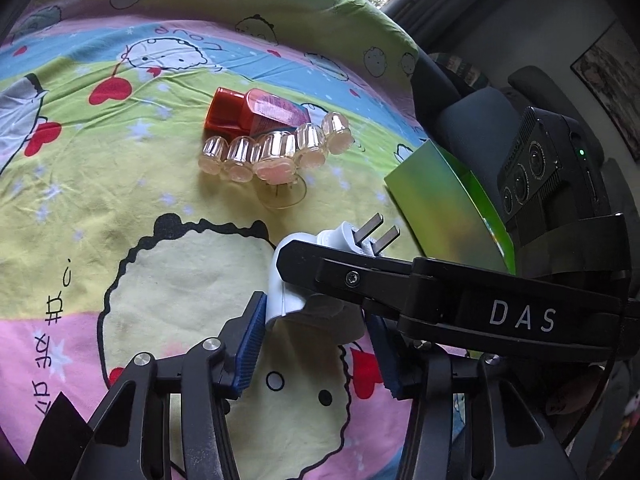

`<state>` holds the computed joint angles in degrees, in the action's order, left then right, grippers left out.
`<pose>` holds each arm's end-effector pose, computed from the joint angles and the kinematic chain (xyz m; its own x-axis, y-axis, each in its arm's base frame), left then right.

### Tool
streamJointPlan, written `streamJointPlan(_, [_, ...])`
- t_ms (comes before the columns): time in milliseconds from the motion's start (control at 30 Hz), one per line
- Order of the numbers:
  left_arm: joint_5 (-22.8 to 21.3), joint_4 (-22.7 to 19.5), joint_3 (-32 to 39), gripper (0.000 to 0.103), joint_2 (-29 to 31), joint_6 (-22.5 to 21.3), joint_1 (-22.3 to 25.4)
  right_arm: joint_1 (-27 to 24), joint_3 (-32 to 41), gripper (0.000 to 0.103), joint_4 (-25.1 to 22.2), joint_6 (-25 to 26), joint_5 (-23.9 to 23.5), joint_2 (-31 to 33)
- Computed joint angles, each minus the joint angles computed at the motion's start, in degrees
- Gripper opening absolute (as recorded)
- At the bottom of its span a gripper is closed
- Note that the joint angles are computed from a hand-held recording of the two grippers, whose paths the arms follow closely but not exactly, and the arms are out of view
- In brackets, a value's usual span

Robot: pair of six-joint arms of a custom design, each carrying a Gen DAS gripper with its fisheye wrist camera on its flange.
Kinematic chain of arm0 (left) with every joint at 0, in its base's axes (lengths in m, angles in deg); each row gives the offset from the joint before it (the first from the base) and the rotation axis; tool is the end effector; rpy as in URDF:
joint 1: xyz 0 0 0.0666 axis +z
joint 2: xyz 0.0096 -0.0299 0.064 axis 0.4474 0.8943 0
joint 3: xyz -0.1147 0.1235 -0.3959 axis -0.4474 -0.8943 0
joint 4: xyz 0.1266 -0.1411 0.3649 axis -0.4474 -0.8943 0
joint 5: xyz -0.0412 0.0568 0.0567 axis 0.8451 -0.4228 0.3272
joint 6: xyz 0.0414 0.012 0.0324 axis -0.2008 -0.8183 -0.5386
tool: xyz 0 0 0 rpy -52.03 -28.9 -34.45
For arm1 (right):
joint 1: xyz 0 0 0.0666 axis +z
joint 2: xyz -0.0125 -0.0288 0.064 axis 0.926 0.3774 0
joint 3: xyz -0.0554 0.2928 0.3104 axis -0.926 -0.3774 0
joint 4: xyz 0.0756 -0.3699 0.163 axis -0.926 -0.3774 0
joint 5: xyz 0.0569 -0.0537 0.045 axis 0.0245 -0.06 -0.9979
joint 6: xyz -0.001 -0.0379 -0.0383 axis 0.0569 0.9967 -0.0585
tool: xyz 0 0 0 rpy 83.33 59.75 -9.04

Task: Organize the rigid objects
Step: 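Carry the plug adapter with the right gripper into the green box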

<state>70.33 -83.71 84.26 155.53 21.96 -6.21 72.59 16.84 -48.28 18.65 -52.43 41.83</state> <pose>0.3975 -0.2676 0.4286 -0.8783 -0.0783 -0.4717 0.2206 0.8089 -0.5451 0.4504 0.0534 0.4486 -0.9597 0.0727 -0.2715 -0.0693 0.8749 0.4793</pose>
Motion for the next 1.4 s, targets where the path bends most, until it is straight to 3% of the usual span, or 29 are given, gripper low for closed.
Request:
streamJointPlan(267, [-4.0, 0.5, 1.5, 0.050, -1.3, -1.4, -1.8, -1.2, 0.7, 0.055, 1.5, 0.7, -0.6, -2.2])
streamJointPlan(567, [-7.9, -0.2, 10.0, 0.050, 2.0, -5.8, -6.0, -7.2, 1.0, 0.055, 6.8, -1.5, -1.8, -6.8])
streamJointPlan(767, [-6.3, -0.9, 17.7, 0.050, 7.2, -10.6, -9.5, -14.0, 0.3, 0.055, 10.2, -3.8, -1.2, -10.0])
streamJointPlan(1000, [-4.1, -2.5, 24.6, 0.050, 12.9, -13.1, -12.6, -21.1, -0.7, 0.055, 11.6, -6.9, -1.6, -11.5])
streamJointPlan(1400, [0.0, -9.5, 33.8, 0.050, 20.9, -14.5, -14.5, -26.8, -1.5, 0.054, 8.9, -9.2, -2.0, -10.3])
